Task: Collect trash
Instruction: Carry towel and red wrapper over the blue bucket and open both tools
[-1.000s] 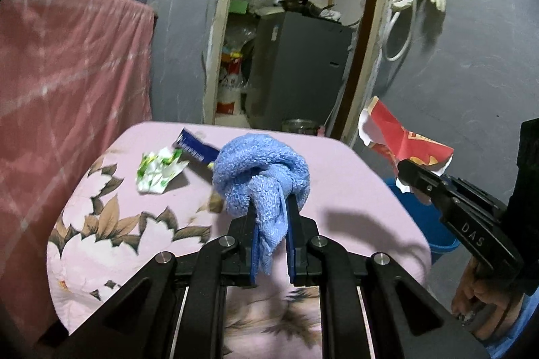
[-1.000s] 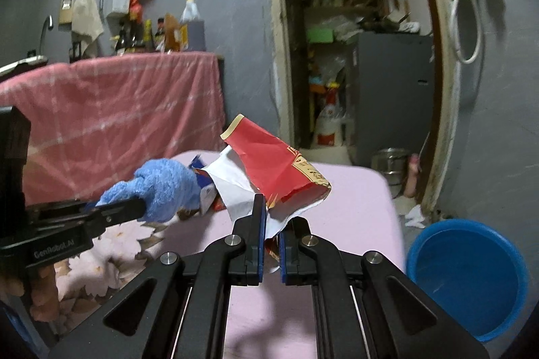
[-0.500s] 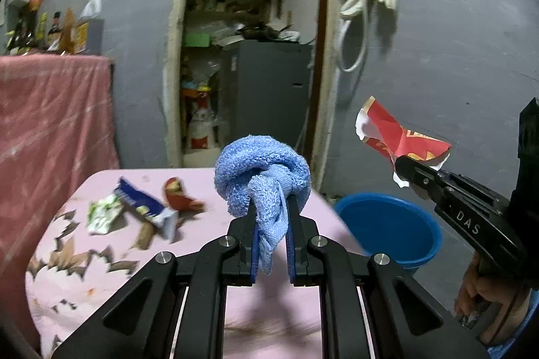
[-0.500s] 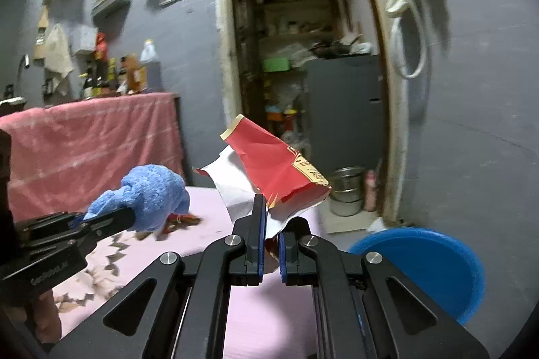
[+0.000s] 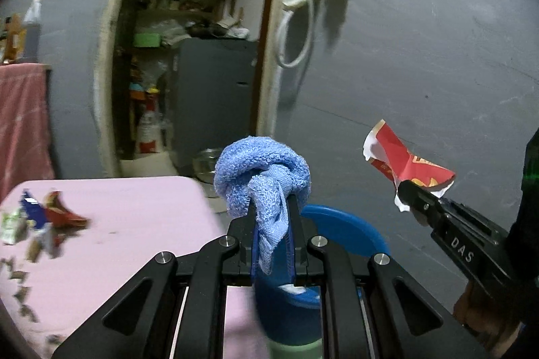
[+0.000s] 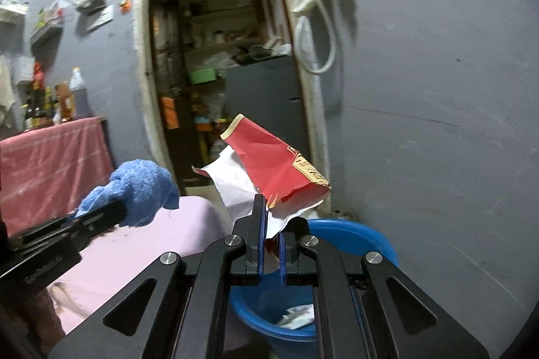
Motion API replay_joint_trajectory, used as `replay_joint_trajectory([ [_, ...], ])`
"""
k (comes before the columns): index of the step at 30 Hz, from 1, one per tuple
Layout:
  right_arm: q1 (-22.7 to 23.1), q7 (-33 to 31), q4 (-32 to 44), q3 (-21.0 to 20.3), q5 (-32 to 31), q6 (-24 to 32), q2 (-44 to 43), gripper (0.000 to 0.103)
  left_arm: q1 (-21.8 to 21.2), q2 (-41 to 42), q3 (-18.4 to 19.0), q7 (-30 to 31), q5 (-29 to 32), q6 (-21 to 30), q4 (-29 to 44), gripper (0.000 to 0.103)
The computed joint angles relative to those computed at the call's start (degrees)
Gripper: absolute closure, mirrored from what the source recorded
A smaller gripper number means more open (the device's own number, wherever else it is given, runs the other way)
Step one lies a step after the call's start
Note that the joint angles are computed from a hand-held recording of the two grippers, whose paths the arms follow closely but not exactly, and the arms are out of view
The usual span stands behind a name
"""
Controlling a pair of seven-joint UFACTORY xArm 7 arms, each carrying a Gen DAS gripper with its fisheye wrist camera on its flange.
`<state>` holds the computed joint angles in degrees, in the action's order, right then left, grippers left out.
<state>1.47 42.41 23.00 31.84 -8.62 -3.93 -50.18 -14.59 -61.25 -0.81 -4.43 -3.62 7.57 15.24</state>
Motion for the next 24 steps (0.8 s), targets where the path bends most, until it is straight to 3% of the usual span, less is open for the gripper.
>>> replay_joint_trajectory([
  [5,0.48,-1.21,-1.15,-4.23,0.16,1.70,1.78,0.098,-2.81,11.58,-1.20,-1.09,-0.28,-4.62,4.19,0.093],
  [10,0.01,-1.74,-0.81,-5.97,0.39,2.55,4.04,0.098,-5.71,20.22,1.11,-0.86,-1.01,-6.75,7.78,0.093],
  [18,0.23,-2.68,-0.77,-7.62,0.05,4.08,6.39,0.097,-8.38,25.66,4.54,0.79,-2.70,-6.21,9.97,0.093],
  [21,0.56,-2.99,0.30,-8.17,0.11,4.47,8.62,0.092,-8.54,27.15,5.00,1.07,-3.83,-5.65,10.94,0.093],
  [24,1.11,-3.19,0.53,-8.74,0.10,4.86,9.43,0.076,-9.13,27.69,6.58,2.01,-5.18,-4.43,11.76,0.091],
])
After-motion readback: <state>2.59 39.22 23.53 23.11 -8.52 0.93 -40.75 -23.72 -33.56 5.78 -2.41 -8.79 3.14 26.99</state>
